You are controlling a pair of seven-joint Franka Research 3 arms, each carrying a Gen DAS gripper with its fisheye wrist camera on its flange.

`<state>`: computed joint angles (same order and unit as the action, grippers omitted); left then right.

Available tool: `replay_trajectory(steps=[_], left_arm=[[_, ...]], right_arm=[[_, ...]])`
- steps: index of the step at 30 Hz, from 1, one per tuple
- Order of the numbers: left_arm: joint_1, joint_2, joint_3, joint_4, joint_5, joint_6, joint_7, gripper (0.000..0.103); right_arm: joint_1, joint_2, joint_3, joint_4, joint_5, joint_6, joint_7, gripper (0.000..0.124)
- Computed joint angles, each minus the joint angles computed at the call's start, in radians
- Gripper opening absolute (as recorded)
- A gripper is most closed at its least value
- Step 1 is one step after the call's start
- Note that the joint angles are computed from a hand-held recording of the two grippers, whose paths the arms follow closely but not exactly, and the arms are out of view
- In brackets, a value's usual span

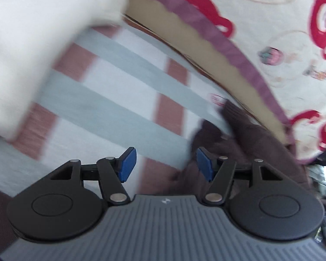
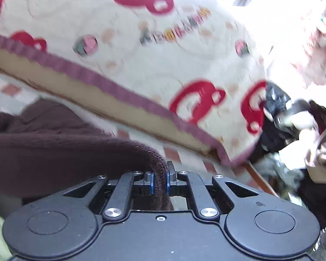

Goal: Fold clothes

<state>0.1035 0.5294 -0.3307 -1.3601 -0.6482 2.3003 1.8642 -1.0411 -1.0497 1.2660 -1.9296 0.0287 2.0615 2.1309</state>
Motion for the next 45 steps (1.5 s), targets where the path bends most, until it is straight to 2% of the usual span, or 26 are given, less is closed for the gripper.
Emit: replay_trajectory(steps=[5,10,13,16,17,18,19,20,21,22,23,25,27,28,30,31,32,34,36,37,38,39,42,43,44,45], left_arm=[[-0.024,0.021,-0.018,0.024,0.03,-0.111,0.06,0.063],[-0.025,0.064,-0.029,0.064,-0.013,-0.219,-0.012,0.066],[0.003,0.08,-0.045,0.067,-0.088,-0.256,-0.01,0.073],[-0.031,0.09,-0.025,0.077,-0.053,-0.23,-0.018,0.076],[-0.041,0.094,-0.021,0.08,-0.039,-0.221,-0.022,0.08],[-0.06,0.11,-0.012,0.1,-0.012,-0.216,-0.044,0.084],[-0.08,0.131,-0.005,0.125,0.017,-0.215,-0.068,0.082],[-0.092,0.129,-0.005,0.116,0.042,-0.188,-0.054,0.066],[-0.103,0.128,-0.005,0.108,0.067,-0.16,-0.04,0.025],[-0.103,0.111,-0.023,0.082,0.126,-0.116,0.002,0.014],[-0.12,0.063,-0.008,0.021,0.142,-0.036,0.057,0.014],[-0.07,-0.026,-0.052,-0.092,0.018,0.123,0.162,0.013],[0.05,-0.093,-0.137,-0.14,-0.276,0.205,0.224,0.012],[0.082,-0.141,-0.152,-0.17,-0.387,0.257,0.284,0.012],[0.147,-0.276,-0.184,-0.277,-0.68,0.378,0.542,0.012],[0.182,-0.334,-0.2,-0.305,-0.795,0.418,0.637,0.012],[0.184,-0.37,-0.181,-0.344,-0.841,0.413,0.661,0.012],[0.187,-0.436,-0.148,-0.413,-0.806,0.401,0.586,0.013],[0.134,-0.456,-0.111,-0.485,-0.598,0.491,0.492,0.013],[0.098,-0.455,-0.086,-0.525,-0.438,0.553,0.413,0.013],[0.096,-0.454,-0.081,-0.555,-0.349,0.566,0.351,0.013],[0.061,-0.453,-0.043,-0.583,-0.285,0.576,0.308,0.013],[0.042,-0.449,-0.006,-0.605,-0.302,0.529,0.254,0.013],[0.027,-0.45,0.006,-0.614,-0.288,0.54,0.25,0.013],[0.011,-0.445,0.021,-0.611,-0.254,0.54,0.23,0.013],[-0.006,-0.44,0.035,-0.608,-0.219,0.539,0.211,0.013]], right_arm=[[0.064,0.02,0.01,-0.059,0.038,-0.054,0.063,0.011],[0.109,0.058,0.001,-0.111,0.028,-0.026,0.113,0.013],[0.167,0.09,-0.018,-0.176,0.026,0.043,0.162,0.013],[0.251,0.135,-0.062,-0.266,0.051,0.178,0.211,0.014],[0.288,0.151,-0.085,-0.305,0.069,0.24,0.229,0.016],[0.309,0.16,-0.096,-0.327,0.073,0.274,0.247,0.019],[0.32,0.164,-0.098,-0.339,0.07,0.29,0.265,0.022],[0.331,0.169,-0.101,-0.35,0.066,0.306,0.283,0.023],[0.341,0.173,-0.104,-0.362,0.061,0.322,0.301,0.026],[0.352,0.177,-0.107,-0.374,0.057,0.338,0.319,0.031],[0.364,0.181,-0.111,-0.385,0.053,0.35,0.335,0.036],[0.393,0.188,-0.124,-0.409,0.041,0.361,0.363,0.045],[0.417,0.187,-0.132,-0.426,0.019,0.355,0.387,0.048],[0.43,0.185,-0.135,-0.435,0.007,0.353,0.398,0.048],[0.463,0.198,-0.15,-0.46,-0.012,0.39,0.407,0.051],[0.481,0.205,-0.159,-0.474,-0.021,0.414,0.41,0.062],[0.498,0.213,-0.168,-0.487,-0.03,0.437,0.414,0.064],[0.523,0.241,-0.178,-0.506,-0.041,0.493,0.428,0.064],[0.522,0.276,-0.162,-0.496,-0.071,0.497,0.436,0.064],[0.522,0.297,-0.156,-0.491,-0.09,0.501,0.432,0.064],[0.526,0.317,-0.152,-0.488,-0.108,0.51,0.425,0.064],[0.529,0.338,-0.149,-0.485,-0.126,0.519,0.419,0.064],[0.526,0.365,-0.131,-0.463,-0.19,0.487,0.418,0.062],[0.516,0.364,-0.118,-0.452,-0.207,0.455,0.435,0.056],[0.516,0.374,-0.121,-0.451,-0.213,0.443,0.451,0.025],[0.523,0.392,-0.132,-0.455,-0.212,0.445,0.465,0.012]])
